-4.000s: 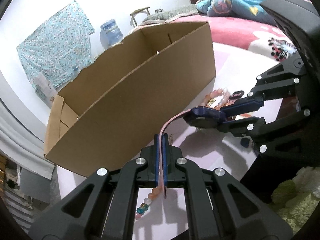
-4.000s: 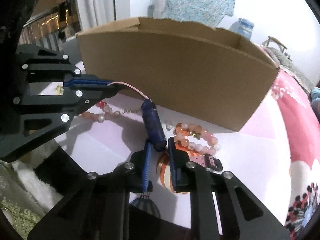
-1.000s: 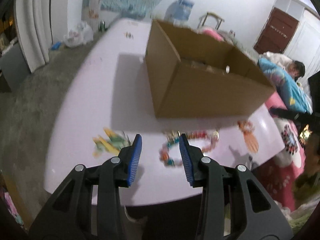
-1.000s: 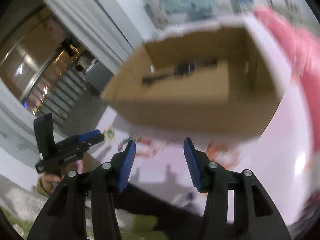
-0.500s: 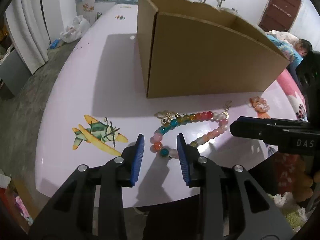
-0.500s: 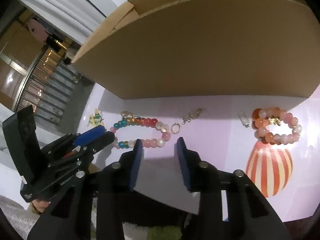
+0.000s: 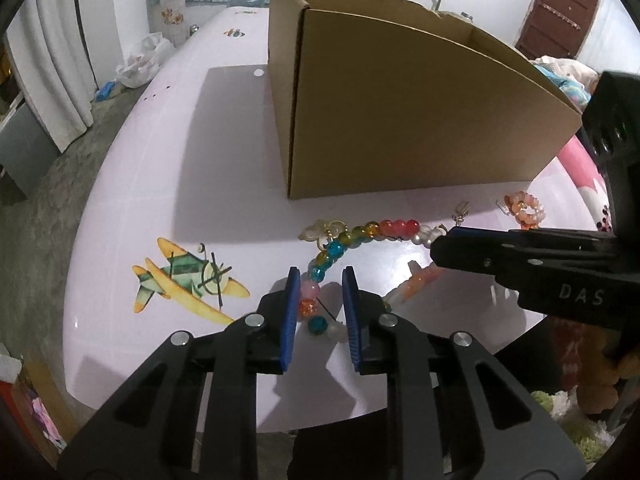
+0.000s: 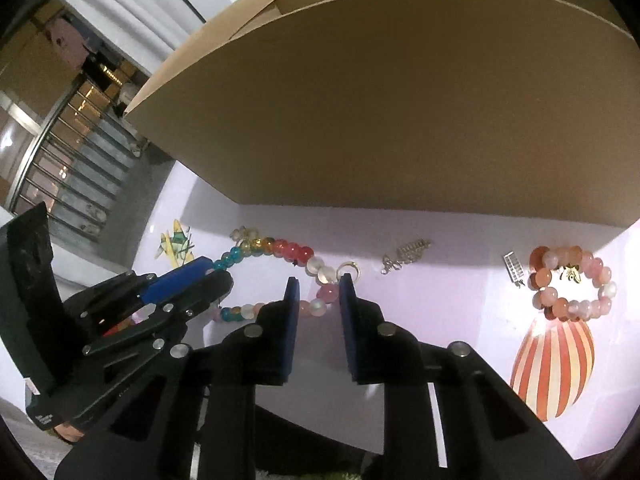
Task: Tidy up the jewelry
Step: 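Grasp the teal-and-pink beaded bracelet with the left tool, then carry the beaded bracelet into the box and open the left tool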
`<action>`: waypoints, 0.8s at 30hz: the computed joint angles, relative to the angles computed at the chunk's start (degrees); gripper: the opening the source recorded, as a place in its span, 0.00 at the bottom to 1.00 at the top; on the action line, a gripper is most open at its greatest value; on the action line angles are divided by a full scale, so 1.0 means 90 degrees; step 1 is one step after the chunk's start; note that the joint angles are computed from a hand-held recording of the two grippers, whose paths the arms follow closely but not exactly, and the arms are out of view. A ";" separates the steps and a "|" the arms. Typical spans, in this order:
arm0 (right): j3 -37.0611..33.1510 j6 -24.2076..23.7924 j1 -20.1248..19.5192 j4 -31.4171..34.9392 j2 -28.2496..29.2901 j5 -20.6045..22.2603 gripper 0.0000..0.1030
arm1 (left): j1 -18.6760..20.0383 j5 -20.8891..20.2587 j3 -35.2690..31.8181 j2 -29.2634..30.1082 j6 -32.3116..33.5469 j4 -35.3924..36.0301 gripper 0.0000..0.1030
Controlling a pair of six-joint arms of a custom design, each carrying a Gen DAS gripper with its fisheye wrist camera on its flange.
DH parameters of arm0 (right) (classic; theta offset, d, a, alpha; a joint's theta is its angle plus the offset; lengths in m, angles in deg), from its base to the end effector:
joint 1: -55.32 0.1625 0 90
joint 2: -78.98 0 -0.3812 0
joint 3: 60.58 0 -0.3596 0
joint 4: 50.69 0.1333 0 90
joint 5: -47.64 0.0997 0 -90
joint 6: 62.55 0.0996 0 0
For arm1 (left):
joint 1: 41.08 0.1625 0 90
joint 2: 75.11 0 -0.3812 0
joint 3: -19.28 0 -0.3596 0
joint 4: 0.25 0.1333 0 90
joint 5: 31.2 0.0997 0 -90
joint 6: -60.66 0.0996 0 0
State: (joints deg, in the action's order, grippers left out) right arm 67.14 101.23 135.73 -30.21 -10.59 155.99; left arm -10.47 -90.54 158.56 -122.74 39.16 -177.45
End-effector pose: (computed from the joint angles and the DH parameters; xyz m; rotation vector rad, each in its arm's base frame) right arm 0.0589 -0.2632 0.1889 0.0332 -2.6462 0.6283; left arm -0.1983 -0.3312 -0.0085 0.8897 2.5046 -0.3941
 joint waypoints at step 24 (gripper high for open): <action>0.0289 -0.0188 0.0165 0.0198 -0.0975 -0.0025 0.10 | -0.0431 -0.0103 0.0322 -0.0379 0.0261 -0.0431 0.08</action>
State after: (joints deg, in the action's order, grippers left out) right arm 69.74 99.53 137.21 -28.43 -19.36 155.76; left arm -14.35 -91.47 161.46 -126.15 41.51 -181.33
